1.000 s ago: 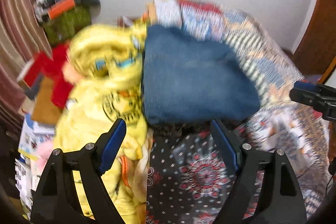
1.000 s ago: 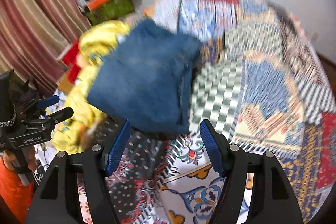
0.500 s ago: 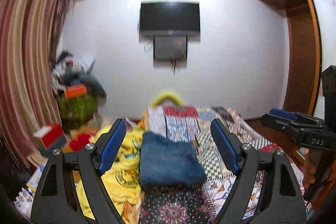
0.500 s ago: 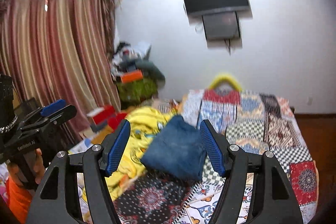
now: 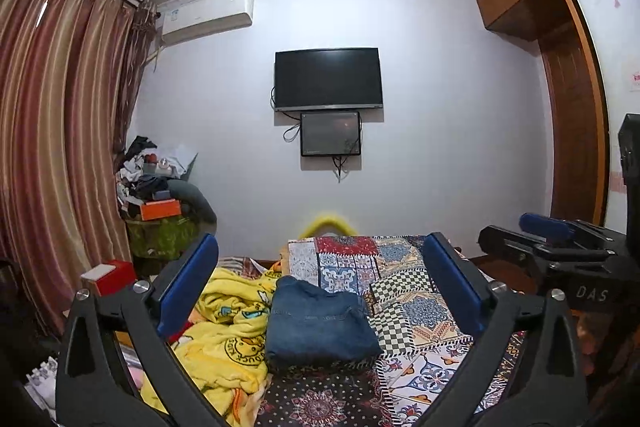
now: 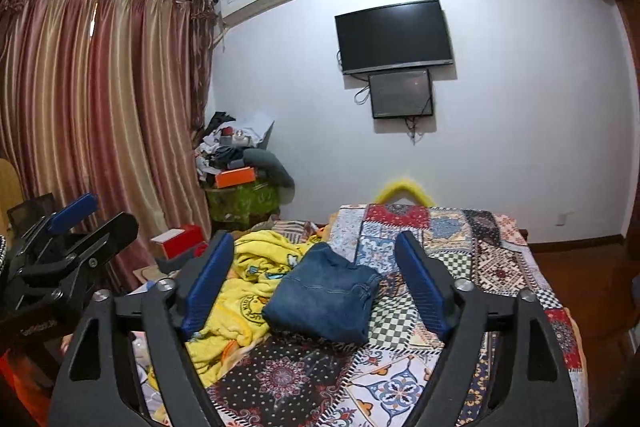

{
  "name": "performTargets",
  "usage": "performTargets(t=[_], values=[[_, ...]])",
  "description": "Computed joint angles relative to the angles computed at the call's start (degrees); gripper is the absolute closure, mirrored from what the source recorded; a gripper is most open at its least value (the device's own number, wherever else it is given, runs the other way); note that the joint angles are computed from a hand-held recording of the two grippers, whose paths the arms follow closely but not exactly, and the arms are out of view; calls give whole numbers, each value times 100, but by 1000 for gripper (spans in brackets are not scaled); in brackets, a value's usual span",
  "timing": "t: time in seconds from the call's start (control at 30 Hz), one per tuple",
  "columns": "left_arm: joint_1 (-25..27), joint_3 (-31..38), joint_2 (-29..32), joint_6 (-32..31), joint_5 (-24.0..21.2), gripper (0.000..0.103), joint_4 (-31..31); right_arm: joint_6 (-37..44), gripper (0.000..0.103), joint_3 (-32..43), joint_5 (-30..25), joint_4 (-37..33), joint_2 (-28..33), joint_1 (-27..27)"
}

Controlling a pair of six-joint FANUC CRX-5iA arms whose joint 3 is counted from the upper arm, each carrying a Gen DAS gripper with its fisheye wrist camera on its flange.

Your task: Fold large clothes

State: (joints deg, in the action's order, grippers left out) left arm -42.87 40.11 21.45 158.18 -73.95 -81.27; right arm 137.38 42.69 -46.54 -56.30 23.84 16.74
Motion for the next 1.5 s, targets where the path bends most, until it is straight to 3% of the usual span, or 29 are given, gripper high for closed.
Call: performTargets(t=[0.2, 1.5], values=[[44, -64, -38, 152, 28, 0, 181, -7, 0, -168, 348, 61, -98, 42], [144, -99, -48, 329, 74, 0, 417, -72, 0, -238, 196, 261, -166, 20]])
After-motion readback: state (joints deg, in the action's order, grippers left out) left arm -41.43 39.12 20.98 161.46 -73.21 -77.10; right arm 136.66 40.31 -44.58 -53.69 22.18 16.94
